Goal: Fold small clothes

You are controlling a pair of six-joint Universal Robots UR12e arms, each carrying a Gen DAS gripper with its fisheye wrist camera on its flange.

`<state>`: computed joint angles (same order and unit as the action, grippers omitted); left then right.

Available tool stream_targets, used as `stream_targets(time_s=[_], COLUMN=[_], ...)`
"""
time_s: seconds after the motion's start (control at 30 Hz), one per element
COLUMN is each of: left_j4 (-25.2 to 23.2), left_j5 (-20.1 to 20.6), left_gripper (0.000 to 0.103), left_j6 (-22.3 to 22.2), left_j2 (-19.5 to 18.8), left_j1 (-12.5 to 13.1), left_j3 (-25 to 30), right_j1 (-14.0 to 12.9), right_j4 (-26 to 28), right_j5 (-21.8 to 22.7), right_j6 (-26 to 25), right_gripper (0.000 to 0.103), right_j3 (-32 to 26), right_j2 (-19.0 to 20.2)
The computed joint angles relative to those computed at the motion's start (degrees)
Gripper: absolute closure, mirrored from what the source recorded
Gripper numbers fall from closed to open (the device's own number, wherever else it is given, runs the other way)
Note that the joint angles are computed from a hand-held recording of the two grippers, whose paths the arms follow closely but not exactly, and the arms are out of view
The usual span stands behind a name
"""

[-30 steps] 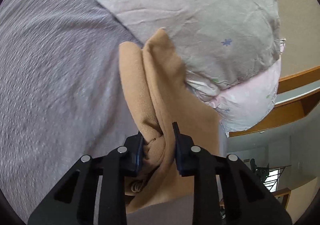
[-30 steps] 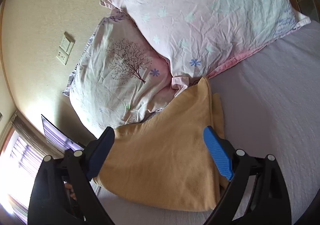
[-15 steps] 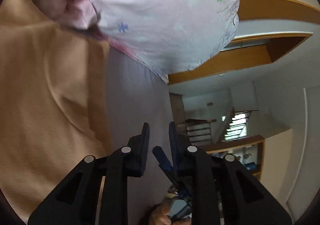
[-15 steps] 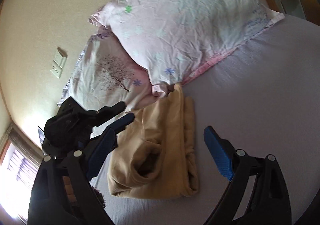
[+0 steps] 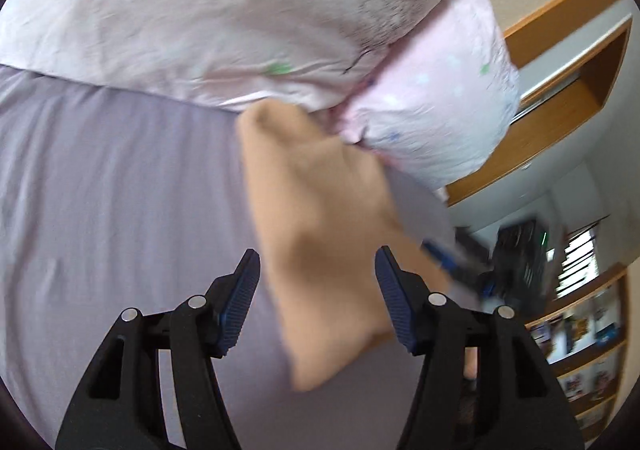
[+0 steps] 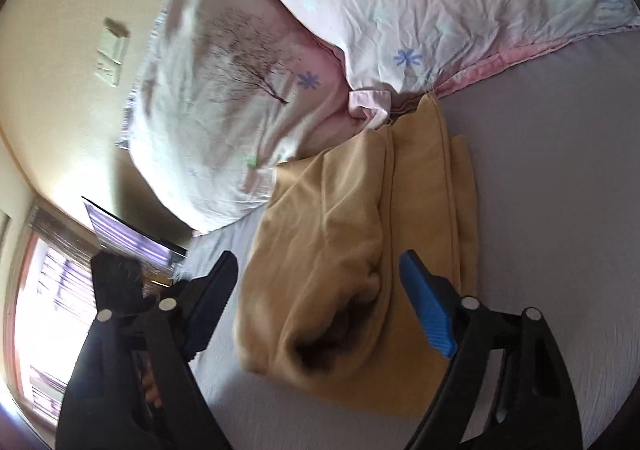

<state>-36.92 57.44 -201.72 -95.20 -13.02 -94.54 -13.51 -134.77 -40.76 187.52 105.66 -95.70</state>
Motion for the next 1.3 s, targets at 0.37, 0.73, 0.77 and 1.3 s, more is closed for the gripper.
stream_targets(time_s=[0.37,0.73,0.77,1.3], left_j4=[4.3,4.3,4.4,-0.9], left_j5=[-1.5,-2.5,-2.5,-12.6], left_gripper=[0.039,0.038,0.038,0.019], left_j6=[3.4,1.0,1.0,0.6], left_j2=[2.3,1.9,1.9,-2.4], left_j1=[2.0,2.5,2.5,-0.6], left_j3=[-7.1,-7.9,-7.9,-2.7], right_j1=[5.5,4.8,4.6,-4.1], right_j4=[9.3,-6.3,-8.2,8.3], right_j5=[-9.9,-10.4,-11.5,-3.2], right_j6=[-8.1,-5.8,-4.8,0.3], right_gripper=[0.051,0.087,0.087,0.025], right_j3=[-6.0,-3.0,-2.8,4.9], right_j2=[4.9,2.2,1.9,-3.9])
